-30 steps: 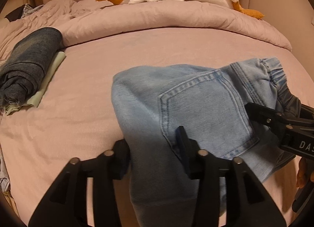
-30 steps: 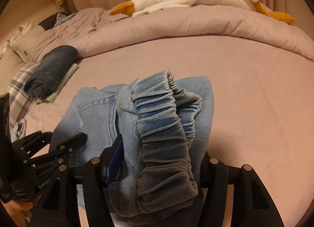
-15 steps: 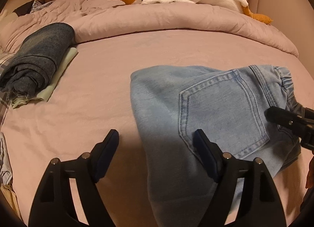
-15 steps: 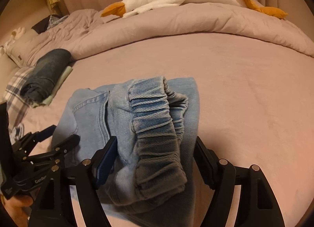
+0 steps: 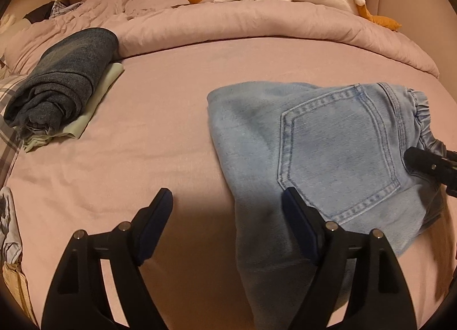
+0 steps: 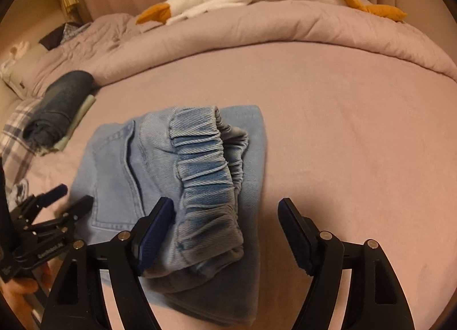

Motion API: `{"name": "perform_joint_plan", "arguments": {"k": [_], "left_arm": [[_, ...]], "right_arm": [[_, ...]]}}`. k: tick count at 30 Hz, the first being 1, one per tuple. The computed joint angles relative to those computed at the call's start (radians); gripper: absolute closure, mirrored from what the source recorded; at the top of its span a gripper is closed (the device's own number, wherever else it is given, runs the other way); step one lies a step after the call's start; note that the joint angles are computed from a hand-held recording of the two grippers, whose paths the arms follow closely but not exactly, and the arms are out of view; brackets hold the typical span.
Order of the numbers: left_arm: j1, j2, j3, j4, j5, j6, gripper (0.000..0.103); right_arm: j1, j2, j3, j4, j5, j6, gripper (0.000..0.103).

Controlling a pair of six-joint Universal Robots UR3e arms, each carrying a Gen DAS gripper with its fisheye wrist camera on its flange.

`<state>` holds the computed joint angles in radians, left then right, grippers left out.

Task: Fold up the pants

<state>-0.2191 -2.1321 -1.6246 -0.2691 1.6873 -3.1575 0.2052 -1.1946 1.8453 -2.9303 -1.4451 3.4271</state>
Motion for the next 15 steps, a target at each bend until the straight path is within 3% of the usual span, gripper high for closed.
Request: {"name": "perform_joint_plan", "arguments": {"k": [5, 10, 15], "left_arm": [[0.001, 0.059, -0.044, -0.016, -0.002, -0.022, 0.024], [0.0, 0.143, -0.154, 0.026, -0.016, -0.042, 0.024], [-0.03, 0.104, -0.155, 0.037, 0.026, -0.024, 0.023]], "right_arm": [[0.001, -0.022, 0.002, 0.031, -0.003, 0.026, 0.025], [0.049, -0.111, 0.076, -0.002, -0.082, 0.009, 0.025], [0.063, -0.085, 0.079, 0.013, -0.103, -0.01, 0.025]]}}
